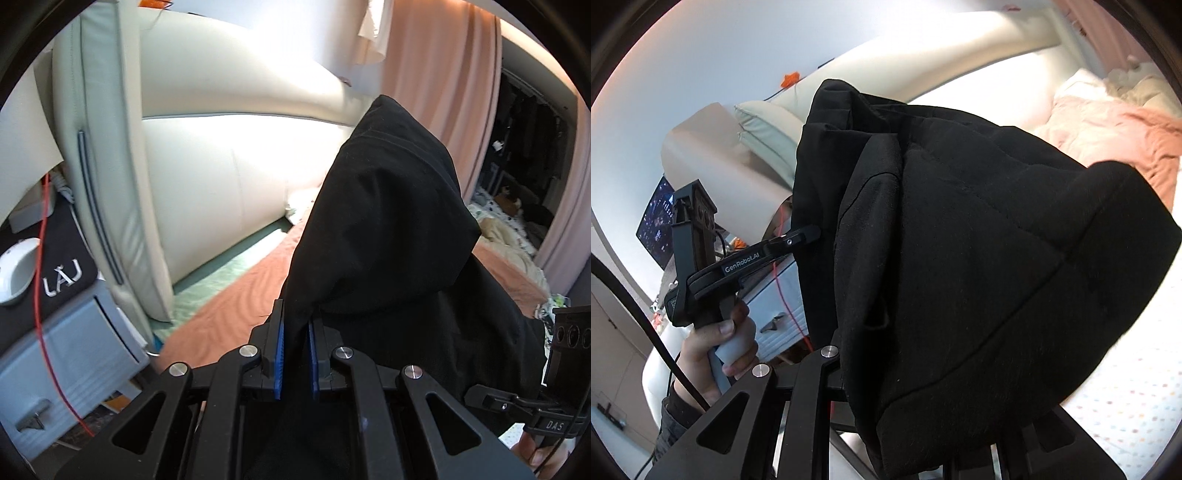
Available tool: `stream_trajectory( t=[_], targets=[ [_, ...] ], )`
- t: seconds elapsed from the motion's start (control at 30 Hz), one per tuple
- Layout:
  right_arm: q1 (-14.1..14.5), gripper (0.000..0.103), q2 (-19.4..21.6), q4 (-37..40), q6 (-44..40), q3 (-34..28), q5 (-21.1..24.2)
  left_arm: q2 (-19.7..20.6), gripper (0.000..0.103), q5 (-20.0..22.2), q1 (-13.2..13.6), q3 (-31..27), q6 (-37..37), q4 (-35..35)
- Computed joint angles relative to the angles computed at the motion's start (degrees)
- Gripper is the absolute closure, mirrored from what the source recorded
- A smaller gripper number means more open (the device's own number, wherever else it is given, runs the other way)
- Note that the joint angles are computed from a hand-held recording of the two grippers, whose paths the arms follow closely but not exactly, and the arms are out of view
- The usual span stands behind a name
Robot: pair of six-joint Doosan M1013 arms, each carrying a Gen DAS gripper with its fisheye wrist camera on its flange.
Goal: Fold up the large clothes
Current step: 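Carry the hanging jacket with both grippers toward the orange blanket by the headboard, then lower the jacket onto the orange blanket and open both grippers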
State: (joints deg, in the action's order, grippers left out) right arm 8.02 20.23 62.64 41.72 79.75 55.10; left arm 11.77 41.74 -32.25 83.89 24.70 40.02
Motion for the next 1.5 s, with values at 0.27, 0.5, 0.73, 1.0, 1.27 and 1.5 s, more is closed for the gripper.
stream_trajectory(
  t=[0.27, 0.5, 0.73, 1.0, 1.27, 1.5],
  targets=[
    [-2.4, 0.088, 3.4, -0.6, 1.8, -3.5, 3.7, 4.8, 0.091, 1.6, 1.7, -3.9, 3.9, -3.2],
    [-7.0, 0.089, 8.0, -1.7, 4.2, -7.4, 7.5, 11.9, 0.091, 2.0, 3.6, -9.7, 8.6, -8.7],
    [-10.9, 0.089, 11.3, -3.1, 5.8, -9.8, 10.1, 17.7, 0.091, 4.1, 4.6, -14.9, 12.5, -11.4],
    [-14.5, 0.088, 15.1, -8.9, 14.2, -12.4, 9.9, 22.6, 0.090, 9.8, 4.1, -20.0, 11.2, -8.5],
    [-15.2, 0.084, 13.4, -13.5, 15.4, -11.1, 8.8, 20.8, 0.089, 8.4, 4.4, -16.8, 8.7, -9.2],
    [-17.6, 0.039, 10.4, -18.8, 16.0, -10.1, 8.5, 16.8, 0.000, 4.3, 3.1, -10.9, 3.7, -6.9]
  ],
)
